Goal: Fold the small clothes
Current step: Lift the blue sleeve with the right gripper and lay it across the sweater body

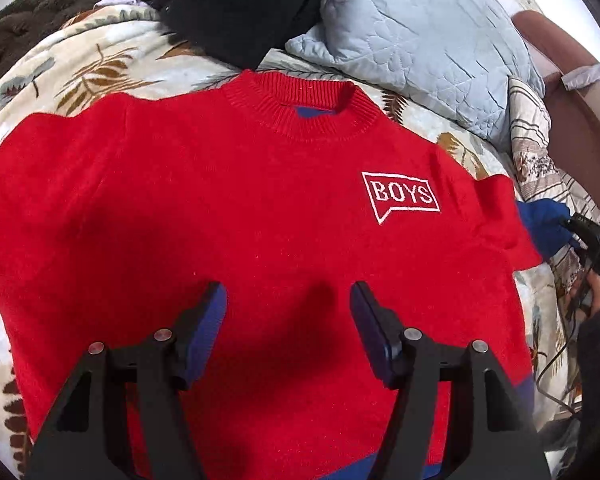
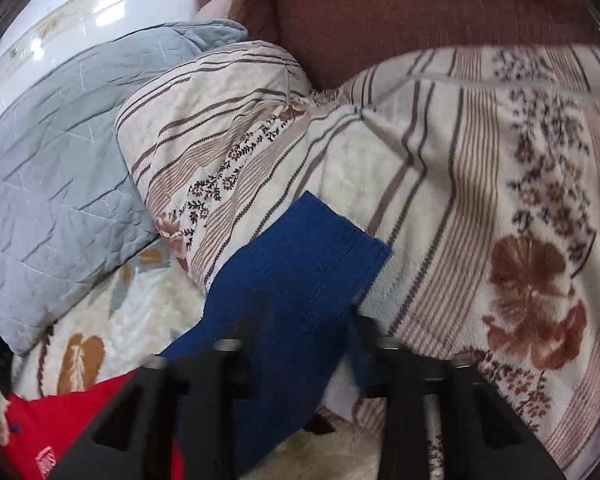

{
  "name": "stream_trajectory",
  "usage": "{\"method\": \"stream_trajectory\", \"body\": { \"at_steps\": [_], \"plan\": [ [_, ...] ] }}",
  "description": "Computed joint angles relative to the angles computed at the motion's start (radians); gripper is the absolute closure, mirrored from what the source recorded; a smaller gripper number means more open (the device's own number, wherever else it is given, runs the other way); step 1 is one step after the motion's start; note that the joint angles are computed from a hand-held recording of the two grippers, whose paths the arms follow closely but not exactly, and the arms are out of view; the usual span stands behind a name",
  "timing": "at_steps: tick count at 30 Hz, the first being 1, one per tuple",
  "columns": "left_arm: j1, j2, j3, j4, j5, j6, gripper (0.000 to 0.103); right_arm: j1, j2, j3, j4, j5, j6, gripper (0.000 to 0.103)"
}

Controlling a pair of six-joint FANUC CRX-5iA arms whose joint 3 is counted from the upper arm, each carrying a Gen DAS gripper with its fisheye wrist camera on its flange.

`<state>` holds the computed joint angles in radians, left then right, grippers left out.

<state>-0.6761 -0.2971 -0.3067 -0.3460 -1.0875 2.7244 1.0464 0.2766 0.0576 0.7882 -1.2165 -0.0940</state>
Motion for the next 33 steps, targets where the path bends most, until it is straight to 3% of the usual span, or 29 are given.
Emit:
{"method": "stream_trajectory", "body": {
  "at_steps": [4, 8, 12, 17, 23, 33],
  "plan": [
    [0.011, -0.009, -0.011, 0.012, 0.012, -0.005, 0.039, 0.004, -0.058, -0.037, 0.001, 0.047, -0.002, 0.096],
    [0.048, -0.061, -0.048, 0.039, 0.059, -0.002, 0.039, 0.03, -0.122, -0.093, 0.079, 0.074, -0.042, 0.096],
    [0.08, -0.067, -0.071, 0.068, 0.059, -0.005, 0.033, 0.032, -0.097, -0.035, 0.004, -0.02, 0.038, 0.097],
    [0.068, -0.05, -0.058, 0.065, 0.05, -0.03, 0.032, 0.061, -0.145, -0.092, 0.039, 0.064, -0.021, 0.098],
    [0.065, -0.054, -0.062, 0.073, 0.054, -0.036, 0.032, 0.114, -0.11, -0.048, 0.041, 0.187, 0.075, 0.098],
    [0.159, -0.119, -0.14, 0.197, 0.14, -0.115, 0.032, 0.181, 0.04, 0.12, -0.066, 0.33, 0.242, 0.098]
  ]
}}
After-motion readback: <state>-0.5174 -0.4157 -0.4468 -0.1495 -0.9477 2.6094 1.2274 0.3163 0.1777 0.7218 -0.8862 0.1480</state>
